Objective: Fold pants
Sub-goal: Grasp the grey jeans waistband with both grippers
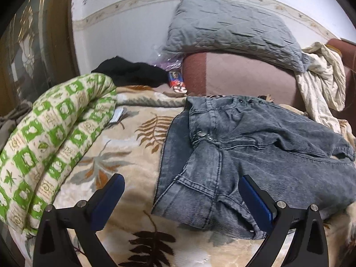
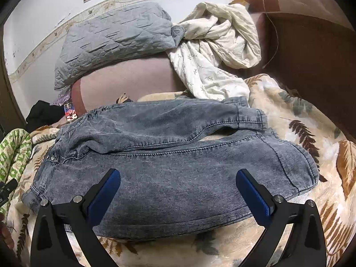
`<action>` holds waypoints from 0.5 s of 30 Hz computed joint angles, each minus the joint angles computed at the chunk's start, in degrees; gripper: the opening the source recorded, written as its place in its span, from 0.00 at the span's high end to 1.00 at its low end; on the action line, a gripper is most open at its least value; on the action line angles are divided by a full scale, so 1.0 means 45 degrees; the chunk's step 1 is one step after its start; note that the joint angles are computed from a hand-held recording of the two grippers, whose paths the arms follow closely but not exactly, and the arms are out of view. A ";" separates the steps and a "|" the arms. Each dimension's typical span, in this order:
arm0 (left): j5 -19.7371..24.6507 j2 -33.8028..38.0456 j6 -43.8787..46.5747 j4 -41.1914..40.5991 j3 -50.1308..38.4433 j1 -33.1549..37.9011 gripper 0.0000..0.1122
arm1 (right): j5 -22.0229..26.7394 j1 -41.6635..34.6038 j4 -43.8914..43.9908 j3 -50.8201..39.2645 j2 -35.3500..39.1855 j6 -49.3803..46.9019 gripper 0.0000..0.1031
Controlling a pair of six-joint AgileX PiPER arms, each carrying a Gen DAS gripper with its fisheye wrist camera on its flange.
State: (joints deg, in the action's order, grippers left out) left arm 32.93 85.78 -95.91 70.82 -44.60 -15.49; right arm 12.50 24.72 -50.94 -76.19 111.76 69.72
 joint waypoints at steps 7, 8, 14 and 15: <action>-0.0479 0.0429 0.0344 -0.0465 -0.0114 0.0634 0.08 | -0.0388 -0.0529 0.0613 0.0124 -0.0289 -0.0227 0.00; -0.0529 0.0497 0.0412 -0.0533 -0.0145 0.0657 0.08 | -0.0506 -0.0662 0.0887 0.0150 -0.0321 -0.0408 0.00; -0.0525 0.0782 0.0628 -0.0684 -0.0299 0.0639 0.08 | -0.0899 -0.1441 0.2577 0.0240 -0.0449 -0.1352 0.00; -0.0557 0.0795 0.0673 -0.0717 -0.0317 0.0678 0.08 | -0.0973 -0.1604 0.2658 0.0280 -0.0489 -0.1257 0.00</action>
